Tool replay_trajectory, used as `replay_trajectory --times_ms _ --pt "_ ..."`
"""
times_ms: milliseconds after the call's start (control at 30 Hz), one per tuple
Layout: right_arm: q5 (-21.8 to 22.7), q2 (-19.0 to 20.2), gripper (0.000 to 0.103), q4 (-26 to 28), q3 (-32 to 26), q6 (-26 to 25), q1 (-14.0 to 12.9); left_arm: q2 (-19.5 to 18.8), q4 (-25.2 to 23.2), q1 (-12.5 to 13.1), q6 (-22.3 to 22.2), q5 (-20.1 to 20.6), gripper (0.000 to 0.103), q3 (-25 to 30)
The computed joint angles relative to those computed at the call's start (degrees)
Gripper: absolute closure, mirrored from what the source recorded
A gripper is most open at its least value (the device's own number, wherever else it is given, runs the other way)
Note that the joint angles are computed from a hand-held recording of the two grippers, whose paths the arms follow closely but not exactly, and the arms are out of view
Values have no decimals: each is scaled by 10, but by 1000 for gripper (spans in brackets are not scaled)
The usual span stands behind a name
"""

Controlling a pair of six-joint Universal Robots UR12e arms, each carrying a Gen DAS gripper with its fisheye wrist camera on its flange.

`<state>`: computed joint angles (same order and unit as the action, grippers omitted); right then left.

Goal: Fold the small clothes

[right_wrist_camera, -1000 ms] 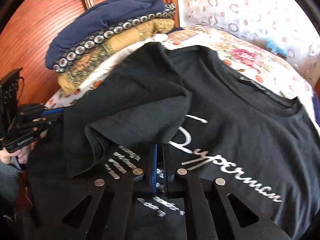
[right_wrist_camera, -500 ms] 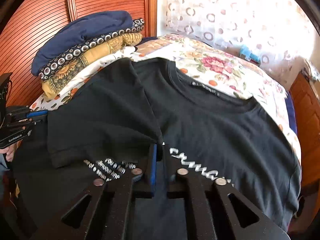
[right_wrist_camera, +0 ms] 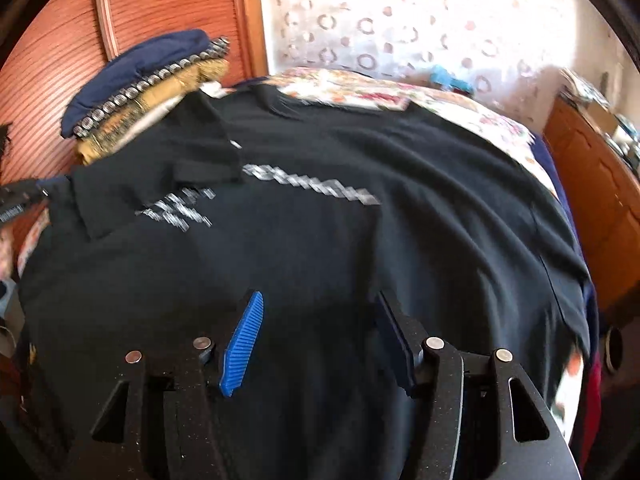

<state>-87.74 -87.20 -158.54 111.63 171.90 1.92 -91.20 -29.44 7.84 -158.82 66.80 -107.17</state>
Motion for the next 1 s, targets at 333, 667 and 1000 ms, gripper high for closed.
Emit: replay_trajectory --times_ms 333,667,1000 --pt "-15 -28 40 -28 37 15 -5 13 32 -8 -17 -9 22 -7" --pt "-25 -24 30 -40 39 13 -2 -1 6 -51 -11 -45 22 4" --pt "-23 -17 28 -35 30 10 -4 -25 -53 -93 15 -53 22 23"
